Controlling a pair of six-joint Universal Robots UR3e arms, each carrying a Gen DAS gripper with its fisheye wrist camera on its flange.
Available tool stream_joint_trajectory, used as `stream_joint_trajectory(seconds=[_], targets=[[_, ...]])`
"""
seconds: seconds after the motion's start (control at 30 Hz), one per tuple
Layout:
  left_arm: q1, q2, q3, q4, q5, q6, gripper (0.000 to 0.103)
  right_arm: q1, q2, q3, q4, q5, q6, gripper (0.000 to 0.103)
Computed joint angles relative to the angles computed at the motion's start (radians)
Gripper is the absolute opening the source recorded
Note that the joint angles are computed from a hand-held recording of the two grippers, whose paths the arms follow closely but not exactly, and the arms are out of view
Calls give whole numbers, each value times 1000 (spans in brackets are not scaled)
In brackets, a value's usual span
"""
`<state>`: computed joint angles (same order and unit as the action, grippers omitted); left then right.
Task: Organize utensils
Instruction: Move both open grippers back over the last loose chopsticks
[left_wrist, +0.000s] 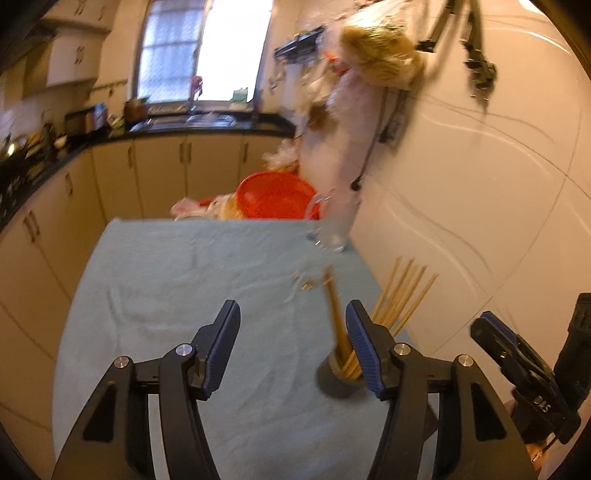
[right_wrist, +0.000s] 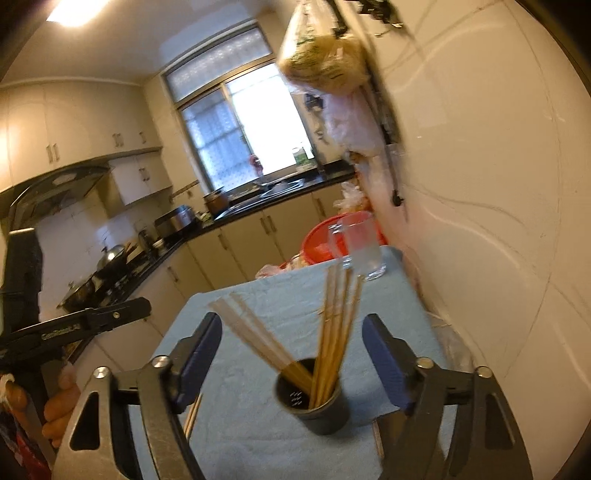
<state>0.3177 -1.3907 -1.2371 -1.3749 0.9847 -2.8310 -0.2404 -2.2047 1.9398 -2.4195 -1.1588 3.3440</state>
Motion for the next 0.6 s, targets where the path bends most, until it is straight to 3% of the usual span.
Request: stream_joint_trajectory(seconds=[0.07, 0.23, 0.4, 0.6], targets=[[88, 54, -74, -47, -14, 61, 64, 131, 54, 4, -50, -98, 16, 84], [270, 128, -247, -113, 20, 182, 65, 434, 257, 8, -172, -297, 58, 84], [358, 80, -363, -103, 139, 228, 65, 564, 423, 13, -248, -335, 99, 83], [308, -43, -376, -51, 221, 213, 64, 599, 504, 15, -281, -327, 134, 83]])
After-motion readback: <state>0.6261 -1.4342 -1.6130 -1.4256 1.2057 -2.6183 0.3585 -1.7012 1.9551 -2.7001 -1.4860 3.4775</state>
